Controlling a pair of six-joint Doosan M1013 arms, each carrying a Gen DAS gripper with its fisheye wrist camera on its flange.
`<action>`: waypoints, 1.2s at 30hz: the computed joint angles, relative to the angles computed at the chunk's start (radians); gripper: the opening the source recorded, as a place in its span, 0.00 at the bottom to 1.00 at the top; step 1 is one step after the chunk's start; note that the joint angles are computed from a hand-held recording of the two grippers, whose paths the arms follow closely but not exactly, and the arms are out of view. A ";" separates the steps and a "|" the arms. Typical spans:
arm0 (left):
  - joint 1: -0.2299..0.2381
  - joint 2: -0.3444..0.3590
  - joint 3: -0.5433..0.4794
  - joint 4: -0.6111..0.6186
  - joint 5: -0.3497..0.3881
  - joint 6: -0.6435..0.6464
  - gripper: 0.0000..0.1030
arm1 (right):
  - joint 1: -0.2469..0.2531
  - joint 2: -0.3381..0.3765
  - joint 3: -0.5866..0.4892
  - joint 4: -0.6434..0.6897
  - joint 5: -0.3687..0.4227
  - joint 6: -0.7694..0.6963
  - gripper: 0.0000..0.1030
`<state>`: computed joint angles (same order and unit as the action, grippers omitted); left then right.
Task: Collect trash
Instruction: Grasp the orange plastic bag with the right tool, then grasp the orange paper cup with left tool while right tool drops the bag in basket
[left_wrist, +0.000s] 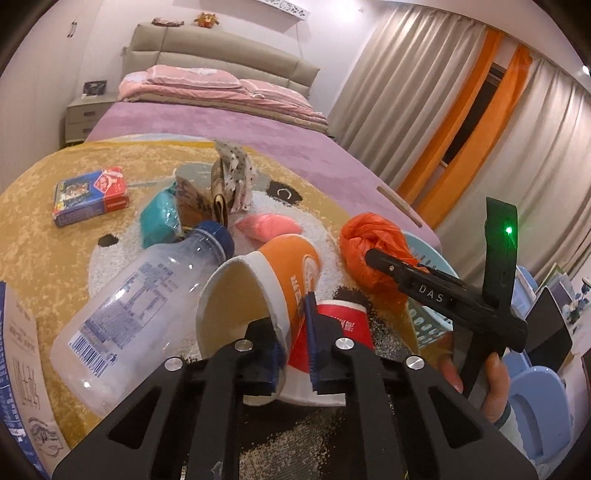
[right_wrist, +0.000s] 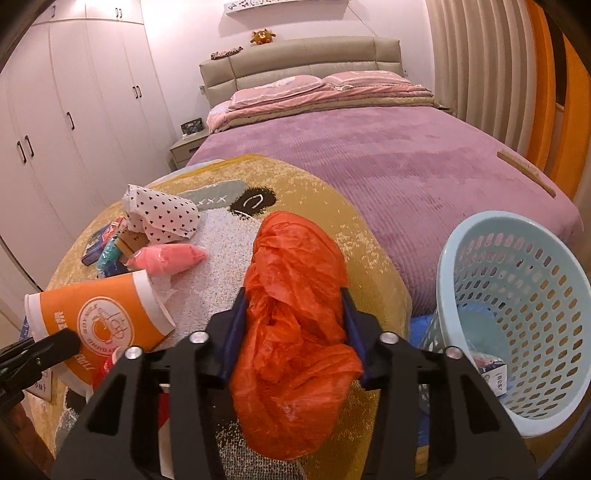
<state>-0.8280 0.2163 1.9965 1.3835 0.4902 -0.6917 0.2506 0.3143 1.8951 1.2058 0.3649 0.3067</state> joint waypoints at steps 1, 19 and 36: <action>-0.002 0.001 -0.003 0.004 0.007 0.002 0.04 | -0.001 -0.003 0.001 0.014 0.003 -0.013 0.36; -0.025 -0.006 -0.070 0.100 0.092 0.060 0.01 | -0.061 -0.093 0.047 0.330 0.037 -0.296 0.34; 0.029 0.163 -0.353 -0.063 -0.183 0.407 0.01 | -0.199 -0.092 0.022 0.042 -0.096 0.110 0.34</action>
